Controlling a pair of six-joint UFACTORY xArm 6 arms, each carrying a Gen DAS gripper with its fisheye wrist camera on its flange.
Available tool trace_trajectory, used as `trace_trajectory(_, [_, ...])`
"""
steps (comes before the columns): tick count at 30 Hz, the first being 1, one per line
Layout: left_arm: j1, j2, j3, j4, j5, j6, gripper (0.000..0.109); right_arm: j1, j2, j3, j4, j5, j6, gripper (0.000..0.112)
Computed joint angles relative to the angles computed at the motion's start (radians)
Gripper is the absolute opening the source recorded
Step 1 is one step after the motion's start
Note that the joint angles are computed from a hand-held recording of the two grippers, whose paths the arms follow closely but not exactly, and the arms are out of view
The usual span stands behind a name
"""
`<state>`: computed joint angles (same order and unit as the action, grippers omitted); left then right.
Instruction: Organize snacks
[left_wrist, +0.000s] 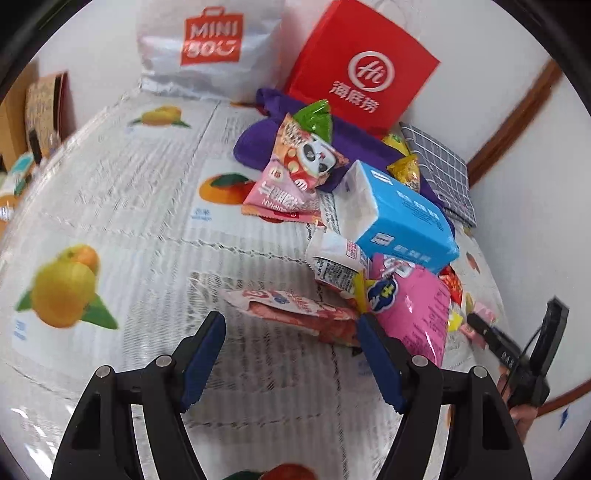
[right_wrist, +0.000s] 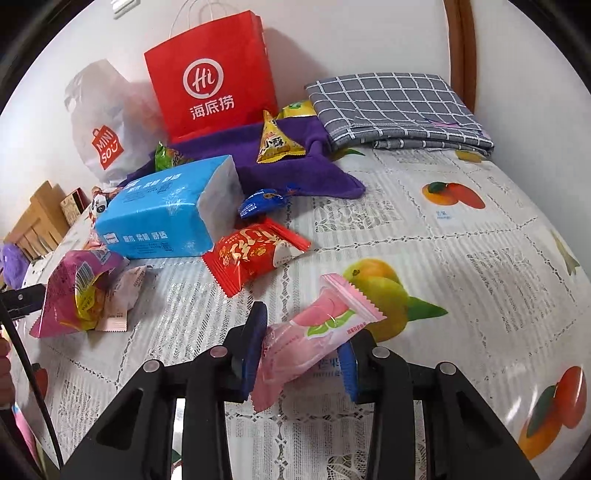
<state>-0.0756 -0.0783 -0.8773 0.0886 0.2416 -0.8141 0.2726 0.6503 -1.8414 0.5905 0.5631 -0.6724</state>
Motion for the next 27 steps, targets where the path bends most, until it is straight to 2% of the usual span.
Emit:
trace_trajectory(2, [-0.001, 0.021, -0.003, -0.043, -0.023, 0.003, 0.070, -0.001, 0.009, -0.014, 0.005, 0.014, 0.002, 0.037])
trace_trajectory(4, [0.006, 0.034, -0.004, 0.006, -0.052, -0.064, 0.068, -0.005, 0.014, -0.021, 0.013, 0.028, 0.005, 0.037])
trace_trajectory(6, [0.009, 0.052, -0.017, 0.021, -0.064, -0.090, 0.061, -0.006, 0.015, -0.023, 0.021, 0.034, 0.006, 0.037])
trace_trajectory(8, [0.008, 0.068, -0.029, -0.008, -0.068, -0.071, 0.043, -0.004, 0.020, -0.029, 0.006, 0.036, 0.019, 0.037])
trace_trajectory(11, [0.006, 0.068, -0.037, -0.047, -0.065, -0.026, 0.030, 0.003, 0.017, -0.022, -0.026, 0.021, 0.033, 0.038])
trace_trajectory(13, [0.014, 0.040, -0.037, 0.030, -0.027, -0.076, 0.027, 0.002, 0.017, -0.022, -0.021, 0.025, 0.028, 0.038])
trace_trajectory(16, [0.026, -0.011, -0.039, 0.194, 0.070, -0.214, 0.027, -0.001, 0.018, -0.025, -0.010, 0.033, 0.023, 0.038])
trace_trajectory(21, [0.030, -0.021, -0.055, 0.177, 0.167, -0.220, 0.027, 0.002, 0.016, -0.022, -0.015, 0.033, 0.017, 0.039])
trace_trajectory(26, [0.016, 0.046, -0.123, 0.202, 0.217, -0.283, 0.054, 0.007, 0.010, -0.013, -0.021, 0.029, 0.001, 0.040])
trace_trajectory(27, [0.010, 0.057, -0.131, 0.202, 0.214, -0.289, 0.055, 0.007, 0.008, -0.010, -0.019, 0.029, -0.005, 0.040])
